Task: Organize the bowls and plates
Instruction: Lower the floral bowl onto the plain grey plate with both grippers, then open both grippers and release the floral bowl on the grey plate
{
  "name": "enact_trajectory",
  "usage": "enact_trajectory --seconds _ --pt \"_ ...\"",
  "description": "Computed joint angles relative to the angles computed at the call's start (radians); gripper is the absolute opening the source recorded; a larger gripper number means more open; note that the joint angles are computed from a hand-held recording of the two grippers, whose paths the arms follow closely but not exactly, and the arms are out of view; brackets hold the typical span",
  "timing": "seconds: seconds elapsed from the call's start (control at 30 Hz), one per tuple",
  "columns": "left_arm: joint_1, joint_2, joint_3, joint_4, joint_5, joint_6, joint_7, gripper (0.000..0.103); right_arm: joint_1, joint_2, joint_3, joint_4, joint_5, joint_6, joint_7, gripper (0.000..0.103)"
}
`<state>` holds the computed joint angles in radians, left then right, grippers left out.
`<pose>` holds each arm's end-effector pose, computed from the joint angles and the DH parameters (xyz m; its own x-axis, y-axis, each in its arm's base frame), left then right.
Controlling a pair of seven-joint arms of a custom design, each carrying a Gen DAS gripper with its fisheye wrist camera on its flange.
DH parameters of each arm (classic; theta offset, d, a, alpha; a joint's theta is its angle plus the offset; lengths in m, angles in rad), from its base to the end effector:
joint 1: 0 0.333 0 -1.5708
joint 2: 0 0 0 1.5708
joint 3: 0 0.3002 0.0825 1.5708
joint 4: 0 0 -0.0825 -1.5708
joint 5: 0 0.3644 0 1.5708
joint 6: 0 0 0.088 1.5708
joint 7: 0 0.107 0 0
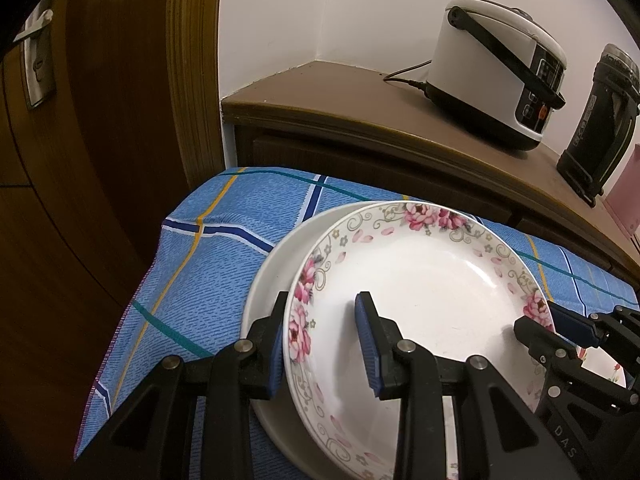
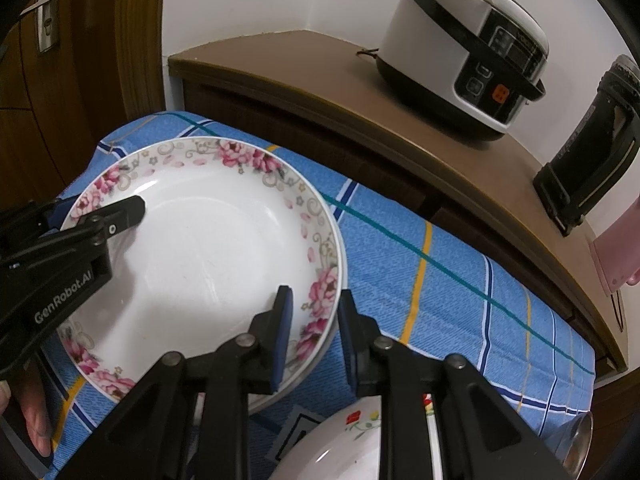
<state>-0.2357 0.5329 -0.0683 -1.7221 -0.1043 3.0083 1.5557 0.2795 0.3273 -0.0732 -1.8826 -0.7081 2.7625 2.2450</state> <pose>0.6678 -0.1935 0.3655 -0.2138 -0.9688 0.1254 -0.7342 0.0747 -0.6748 0.6212 0.1618 0.3864 0.0594 -0.9749 0.2147 -0.7824 -0.1790 -0.5965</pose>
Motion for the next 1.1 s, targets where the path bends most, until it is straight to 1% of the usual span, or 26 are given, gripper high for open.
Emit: enact_trajectory --seconds 0.23,0.33,0.9,0.97,1.0,1.03,1.07,1.1 --pt "-0.008 0.000 0.008 0.001 0.010 -0.001 -0.011 0.034 0.001 0.000 -0.001 0.000 -0.002 0.001 0.003 0.023" --pt "-0.018 -0.002 0.020 -0.001 0.020 -0.001 -0.021 0.034 -0.001 -0.002 -0.001 -0.002 -0.002 0.003 0.001 0.023" --pt "-0.023 -0.008 0.029 -0.005 0.038 -0.003 -0.037 0.036 0.004 0.001 -0.005 0.001 -0.018 0.003 0.022 0.023" --pt "-0.046 -0.011 0.056 -0.008 0.054 -0.005 -0.060 0.044 0.005 -0.011 -0.015 -0.020 -0.033 0.042 0.059 0.023" --pt "-0.054 -0.015 0.067 -0.014 0.071 0.000 -0.079 0.055 0.011 -0.017 -0.024 -0.027 -0.053 0.056 0.083 0.024" --pt "-0.035 -0.023 0.043 -0.031 0.058 0.028 -0.055 0.064 0.014 -0.021 -0.027 -0.030 -0.066 0.059 0.096 0.028" --pt "-0.041 -0.029 0.048 -0.045 0.061 0.052 -0.056 0.074 0.015 -0.026 -0.028 -0.034 -0.076 0.065 0.105 0.029" --pt "-0.076 -0.036 0.088 -0.059 0.074 0.074 -0.079 0.078 0.015 -0.032 -0.029 -0.039 -0.087 0.072 0.117 0.030"
